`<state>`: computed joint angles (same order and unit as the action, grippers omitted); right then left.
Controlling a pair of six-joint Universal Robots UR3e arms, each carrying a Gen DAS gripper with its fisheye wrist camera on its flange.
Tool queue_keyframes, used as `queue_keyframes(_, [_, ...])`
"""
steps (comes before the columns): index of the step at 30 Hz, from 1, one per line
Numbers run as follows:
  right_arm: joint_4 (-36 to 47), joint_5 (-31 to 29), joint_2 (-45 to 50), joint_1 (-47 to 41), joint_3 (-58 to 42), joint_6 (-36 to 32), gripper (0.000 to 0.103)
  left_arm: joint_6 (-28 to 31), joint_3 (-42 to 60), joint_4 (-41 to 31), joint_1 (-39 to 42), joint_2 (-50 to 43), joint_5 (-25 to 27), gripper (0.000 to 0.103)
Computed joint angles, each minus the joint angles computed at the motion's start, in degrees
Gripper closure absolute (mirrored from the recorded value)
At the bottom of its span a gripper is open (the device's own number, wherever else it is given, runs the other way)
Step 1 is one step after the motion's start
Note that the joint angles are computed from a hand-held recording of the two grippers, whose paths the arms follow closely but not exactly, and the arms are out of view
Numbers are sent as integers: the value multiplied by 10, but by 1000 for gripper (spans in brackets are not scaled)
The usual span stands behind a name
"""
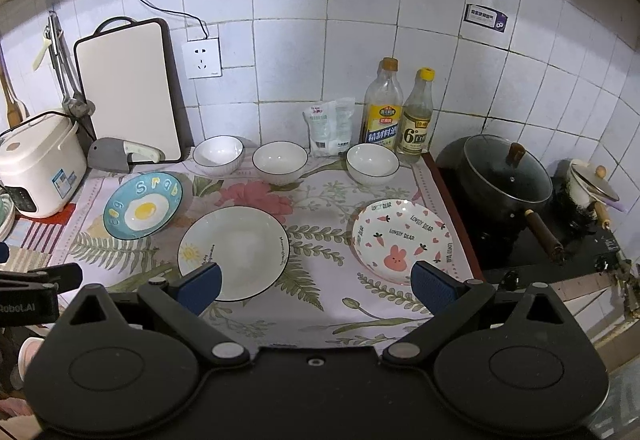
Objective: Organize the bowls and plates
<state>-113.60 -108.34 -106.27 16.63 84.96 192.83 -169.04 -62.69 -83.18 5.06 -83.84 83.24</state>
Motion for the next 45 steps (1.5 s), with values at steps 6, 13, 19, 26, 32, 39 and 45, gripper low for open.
queue_keyframes(6, [17, 6, 15, -3, -15, -5, 1, 7, 27, -31, 6, -18, -7, 0])
queue_keyframes(13, [21, 20, 28, -11, -23, -14, 1, -7, 78, -53, -10, -53, 5, 0])
queue_keyframes(19, [15, 31, 21, -25, -11, -19, 1, -8, 91, -54, -23, -66, 12, 0])
queue_keyframes(26, [15, 37, 23, -44, -13, -30, 1, 1, 96, -43, -38, -72, 29, 0])
queue_keyframes(32, [20, 50, 24, -58, -20, -34, 1, 0, 133, -64, -50, -95, 37, 0])
queue_keyframes(39, [14, 60, 26, -59, -20, -40, 1, 4, 168, -107, -32, -111, 13, 0])
queue_keyframes(45, [7, 53, 33, -49, -23, -34, 1, 12, 165, -112, -24, -108, 3, 0])
